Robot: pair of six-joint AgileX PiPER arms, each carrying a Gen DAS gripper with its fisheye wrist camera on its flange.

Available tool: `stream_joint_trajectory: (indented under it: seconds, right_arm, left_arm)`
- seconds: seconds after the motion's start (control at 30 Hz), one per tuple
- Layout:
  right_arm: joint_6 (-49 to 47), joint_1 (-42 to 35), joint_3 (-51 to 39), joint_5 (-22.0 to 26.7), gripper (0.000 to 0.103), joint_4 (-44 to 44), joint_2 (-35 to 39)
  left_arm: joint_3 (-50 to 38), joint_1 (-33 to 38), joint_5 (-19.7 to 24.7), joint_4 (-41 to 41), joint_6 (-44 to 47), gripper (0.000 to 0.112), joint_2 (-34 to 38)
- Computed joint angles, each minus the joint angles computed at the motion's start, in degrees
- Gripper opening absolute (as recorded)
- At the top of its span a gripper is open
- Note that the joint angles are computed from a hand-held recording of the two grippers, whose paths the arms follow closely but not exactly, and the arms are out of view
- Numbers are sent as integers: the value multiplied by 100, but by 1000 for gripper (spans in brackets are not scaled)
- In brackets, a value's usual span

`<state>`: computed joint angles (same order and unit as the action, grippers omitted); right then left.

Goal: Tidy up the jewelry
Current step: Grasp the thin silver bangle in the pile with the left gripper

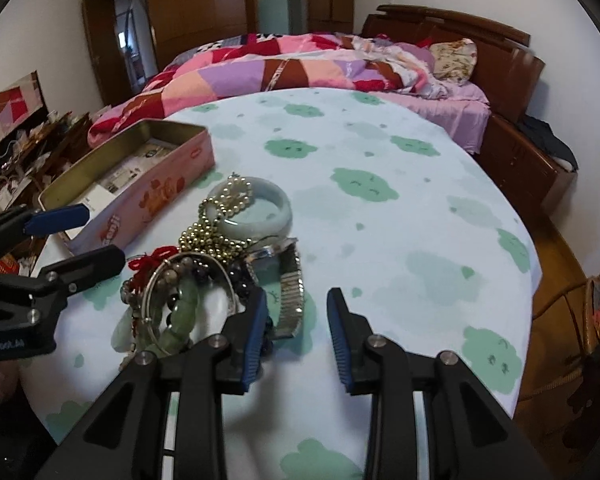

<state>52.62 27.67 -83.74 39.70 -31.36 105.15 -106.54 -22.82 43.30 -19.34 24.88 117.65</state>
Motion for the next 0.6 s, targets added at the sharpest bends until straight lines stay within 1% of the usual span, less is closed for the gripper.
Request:
stream_joint_trajectory:
  seconds: [0.13,0.23,0.37,0.57,0.6]
  right_arm:
    - [-396,-155,-344,-42,35,343,260]
    - [-543,-254,-435,-140,35,609,326]
    - [-71,-171,-211,-165,35,267,163]
    - [701,-114,434,-304,35,-212,-205]
    - [763,-113,475,-318,35,-264,-234]
  left_arm:
    - [-135,-16,79,132,-123,79,91]
    - [-101,-47,42,99,-11,80,60]
    - [51,-63,-41,-320,505,80,-58]
    - [-60,-341,12,-219,724,79,6]
    - [-112,-363,74,-228,749,73,41]
